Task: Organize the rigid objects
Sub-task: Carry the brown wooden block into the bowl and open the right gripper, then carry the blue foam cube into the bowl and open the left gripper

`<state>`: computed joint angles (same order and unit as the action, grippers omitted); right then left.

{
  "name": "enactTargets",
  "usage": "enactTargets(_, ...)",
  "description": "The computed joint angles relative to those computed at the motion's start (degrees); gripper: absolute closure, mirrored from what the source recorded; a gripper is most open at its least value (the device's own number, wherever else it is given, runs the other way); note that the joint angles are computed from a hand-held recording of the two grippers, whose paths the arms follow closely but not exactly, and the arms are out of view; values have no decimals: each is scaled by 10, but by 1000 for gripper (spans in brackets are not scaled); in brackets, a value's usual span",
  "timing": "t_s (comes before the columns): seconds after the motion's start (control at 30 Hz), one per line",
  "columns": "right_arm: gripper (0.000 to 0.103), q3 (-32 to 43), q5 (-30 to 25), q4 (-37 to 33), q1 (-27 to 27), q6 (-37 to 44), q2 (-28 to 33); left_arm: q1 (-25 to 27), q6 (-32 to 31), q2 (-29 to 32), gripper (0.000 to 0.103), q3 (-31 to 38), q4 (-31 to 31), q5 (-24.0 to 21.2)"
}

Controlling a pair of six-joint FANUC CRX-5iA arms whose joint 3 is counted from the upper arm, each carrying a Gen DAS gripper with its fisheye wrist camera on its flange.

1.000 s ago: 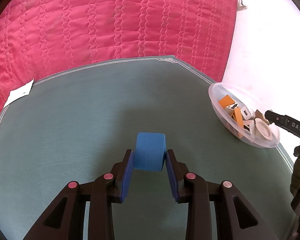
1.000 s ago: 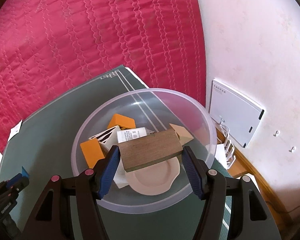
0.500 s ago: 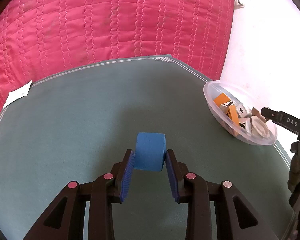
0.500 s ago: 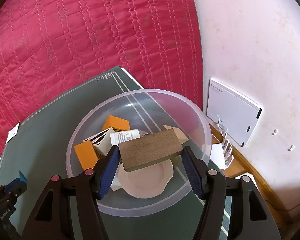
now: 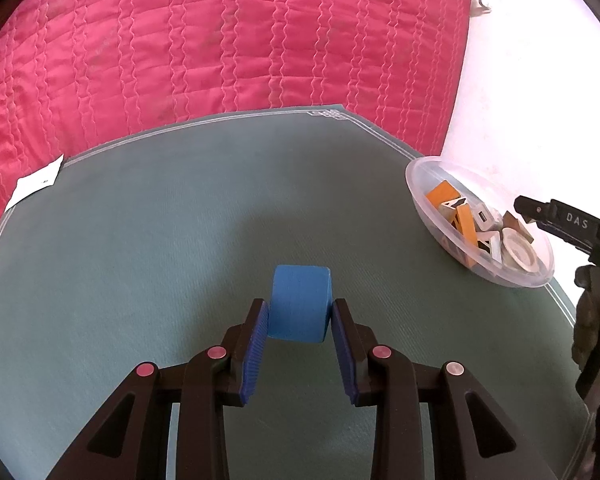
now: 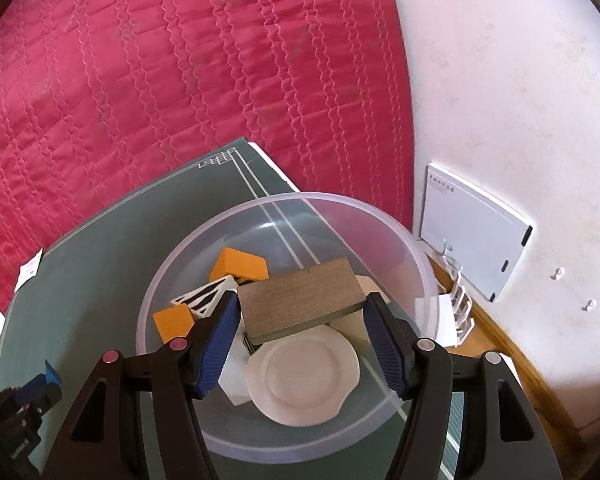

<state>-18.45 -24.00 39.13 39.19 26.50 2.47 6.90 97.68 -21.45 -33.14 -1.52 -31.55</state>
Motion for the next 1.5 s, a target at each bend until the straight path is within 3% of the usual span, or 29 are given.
enactTargets(0.17,38,-8,9,0,-7,-7,-4,-4,8,4,69,2,-3,-4)
enactTargets(0.43,38,-92,33,132,-22,-122,-53,-17,10,19,69,11,-4,-9)
enactTargets(0.87,38,-182,39,264,-26,-205,-130,-61,10,57,69,57,-4,3)
enactTargets(1.27,37,-203,53,224,-36,-194,-144,-125,15,124,69,136,-29,7)
enactTargets(1.5,37,-200,56,194,-41,-175,-139,-138,-25,165,69,168,5,14)
